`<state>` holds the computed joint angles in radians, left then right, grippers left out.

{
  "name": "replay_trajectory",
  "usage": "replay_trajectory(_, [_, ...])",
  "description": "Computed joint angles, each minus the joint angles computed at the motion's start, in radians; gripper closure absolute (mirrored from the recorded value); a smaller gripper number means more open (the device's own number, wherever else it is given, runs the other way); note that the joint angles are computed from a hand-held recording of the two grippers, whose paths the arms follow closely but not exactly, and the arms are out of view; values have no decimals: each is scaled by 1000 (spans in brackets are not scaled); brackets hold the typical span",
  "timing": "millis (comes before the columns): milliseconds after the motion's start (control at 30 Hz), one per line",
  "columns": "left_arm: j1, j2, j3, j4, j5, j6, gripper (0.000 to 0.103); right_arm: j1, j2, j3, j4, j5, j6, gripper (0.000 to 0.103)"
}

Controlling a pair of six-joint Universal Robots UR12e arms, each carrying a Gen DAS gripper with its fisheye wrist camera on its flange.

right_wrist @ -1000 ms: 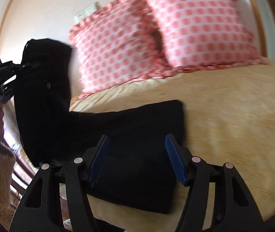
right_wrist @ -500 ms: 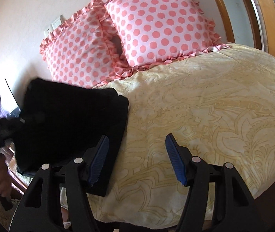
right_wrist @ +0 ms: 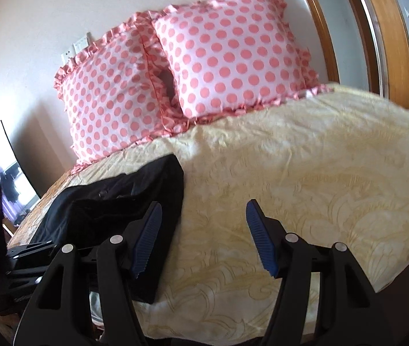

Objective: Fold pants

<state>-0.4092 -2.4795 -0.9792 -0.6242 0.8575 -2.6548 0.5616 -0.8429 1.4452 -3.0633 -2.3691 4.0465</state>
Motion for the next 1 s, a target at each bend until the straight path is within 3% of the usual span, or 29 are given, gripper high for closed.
replay_trajectory(33, [8,8,-3,-40,-35,38,60,1,0,-5,-1,-11,-11,40])
replay_trajectory(100, [38,37,-42,-69,-154,51,23,7,6,-24,-24,-50,-50,40])
replay_trajectory(133, [51,49,-62,-21,-168,0,19,9,9,-32,-44,-58,-72,40])
replay_trajectory(200, [69,53,-84,132,-127,-112,17,11,22,-58,-102,-51,-143,40])
replay_trajectory(267, [76,45,-87,288,32,-233,11,10,36,-87,-137,3,-217,40])
replay_trajectory(300, [74,38,-80,321,121,-271,11,7,49,-116,-132,54,-268,40])
replay_trajectory(333, [73,29,-63,317,199,-298,11,6,58,-137,-117,81,-296,40])
replay_trajectory(433, [71,10,-28,262,303,-336,11,-1,96,-215,-47,185,-365,40])
replay_trajectory(567, [62,2,-22,209,380,-321,11,-9,126,-277,63,249,-359,40])
replay_trajectory(700, [56,-6,-13,134,410,-280,9,-18,125,-297,299,283,-265,40])
replay_trajectory(833, [60,-2,-51,197,404,-278,7,-7,123,-300,344,265,-276,40])
replay_trajectory(933, [62,2,-51,195,394,-281,5,-22,99,-269,303,332,-262,40])
replay_trajectory(1000, [69,7,-58,217,355,-295,2,-34,75,-231,237,356,-234,26])
